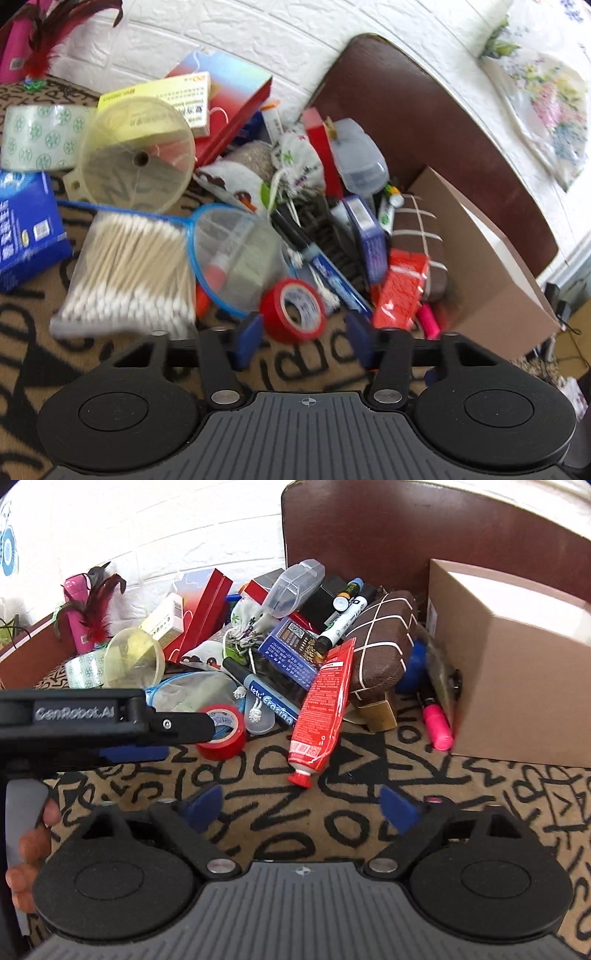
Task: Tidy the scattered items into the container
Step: 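Grasp the red tape roll with the left gripper while the right gripper grasps the red tube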
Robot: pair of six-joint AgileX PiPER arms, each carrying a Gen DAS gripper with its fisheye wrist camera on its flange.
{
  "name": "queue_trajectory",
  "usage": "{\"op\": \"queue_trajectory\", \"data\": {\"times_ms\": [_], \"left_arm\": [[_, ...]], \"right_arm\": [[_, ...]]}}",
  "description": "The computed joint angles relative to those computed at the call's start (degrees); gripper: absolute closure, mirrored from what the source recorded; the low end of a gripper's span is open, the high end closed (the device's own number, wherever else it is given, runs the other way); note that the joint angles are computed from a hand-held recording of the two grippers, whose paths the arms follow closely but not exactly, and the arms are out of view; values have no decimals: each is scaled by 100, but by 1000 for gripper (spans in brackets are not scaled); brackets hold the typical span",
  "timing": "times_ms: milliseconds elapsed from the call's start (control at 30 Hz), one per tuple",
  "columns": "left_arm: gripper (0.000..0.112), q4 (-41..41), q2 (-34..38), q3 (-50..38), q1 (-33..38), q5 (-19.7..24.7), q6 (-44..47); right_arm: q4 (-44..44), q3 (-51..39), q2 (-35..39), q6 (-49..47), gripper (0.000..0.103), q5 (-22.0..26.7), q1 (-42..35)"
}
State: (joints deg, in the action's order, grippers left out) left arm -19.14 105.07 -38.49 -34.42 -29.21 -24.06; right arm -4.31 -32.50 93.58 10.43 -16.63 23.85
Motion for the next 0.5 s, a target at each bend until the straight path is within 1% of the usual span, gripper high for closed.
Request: {"op": "queue_trajectory", "data": {"times_ms": [33, 100, 133, 200, 233, 300, 367, 400, 433, 467, 500], "left_arm": [[62, -127, 41, -83, 17, 51, 183], [68, -77, 134, -247, 90, 193, 254], [70, -87, 180, -328, 112, 274, 315], [72, -390, 280, -486, 97, 402, 718], [72, -420, 339, -557, 115, 473, 792], [72, -273, 465, -651, 165, 530, 648], [74, -522, 555, -706, 113, 481, 888], [74, -670, 576, -727, 74, 476, 1059], [81, -822, 578, -743, 38, 496, 1244], [93, -1015, 563, -758, 6, 547, 1451], [96, -1088, 539, -759, 0, 607, 1527]], "right_arm": [[-155, -82, 83, 218, 22, 2, -43], [-586, -225, 229, 777, 28, -13, -153], [-758, -296, 295, 1004, 30, -13, -199], [-970, -455, 429, 1274, 37, 17, -260], [-1061, -528, 497, 1368, 39, 26, -279], [-1188, -661, 634, 1500, 43, 28, -302], [-1095, -759, 754, 1435, 45, -14, -297], [-1012, -805, 804, 1370, 51, -21, -286], [-977, -841, 840, 1337, 55, -25, -282], [-1064, -869, 860, 1421, 67, -15, -285], [-1314, -881, 861, 1672, 71, -4, -307]]}}
